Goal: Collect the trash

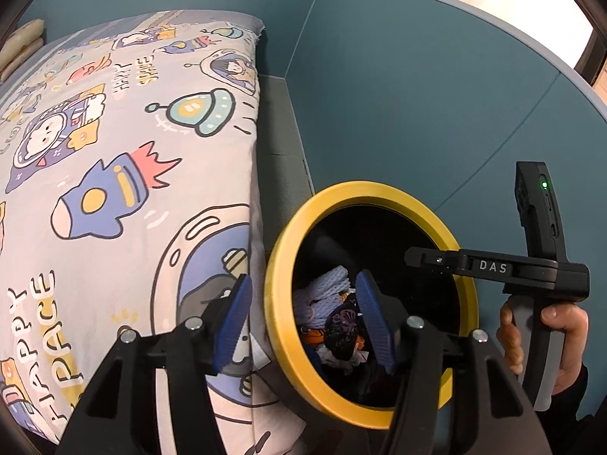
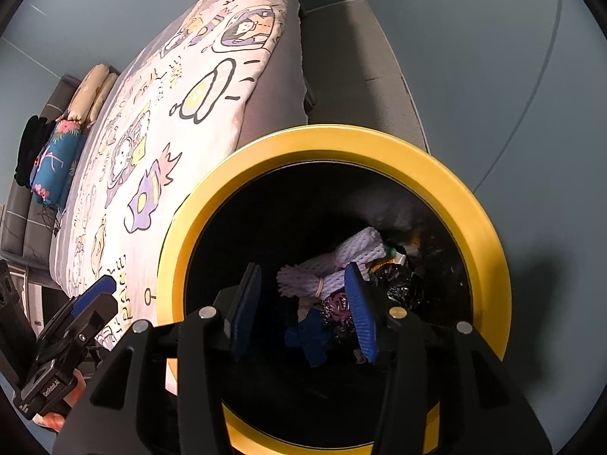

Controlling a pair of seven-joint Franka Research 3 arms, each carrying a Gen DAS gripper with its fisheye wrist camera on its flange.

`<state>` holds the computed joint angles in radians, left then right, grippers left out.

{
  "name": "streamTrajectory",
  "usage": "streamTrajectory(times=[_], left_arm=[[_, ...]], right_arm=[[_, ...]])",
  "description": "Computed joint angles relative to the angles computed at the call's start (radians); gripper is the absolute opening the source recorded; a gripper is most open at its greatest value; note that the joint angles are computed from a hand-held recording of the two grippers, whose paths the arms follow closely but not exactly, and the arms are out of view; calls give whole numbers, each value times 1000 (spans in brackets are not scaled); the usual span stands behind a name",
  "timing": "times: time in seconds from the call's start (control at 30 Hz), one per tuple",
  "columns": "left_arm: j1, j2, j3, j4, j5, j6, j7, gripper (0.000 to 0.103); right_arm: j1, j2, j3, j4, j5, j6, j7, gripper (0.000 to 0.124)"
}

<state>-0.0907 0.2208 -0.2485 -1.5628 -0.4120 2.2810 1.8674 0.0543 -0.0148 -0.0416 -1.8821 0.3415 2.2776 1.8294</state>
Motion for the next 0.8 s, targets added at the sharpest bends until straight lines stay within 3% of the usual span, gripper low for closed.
streamTrajectory(times=[0.33, 0.8], left_arm=[[23, -52, 22, -61, -27, 44, 0, 60], [70, -150, 92, -191, -22, 159, -46, 72]], right_arm=[[13, 14, 9, 33, -3, 4, -9, 49], [68, 95, 42, 165, -15, -21, -49, 68]])
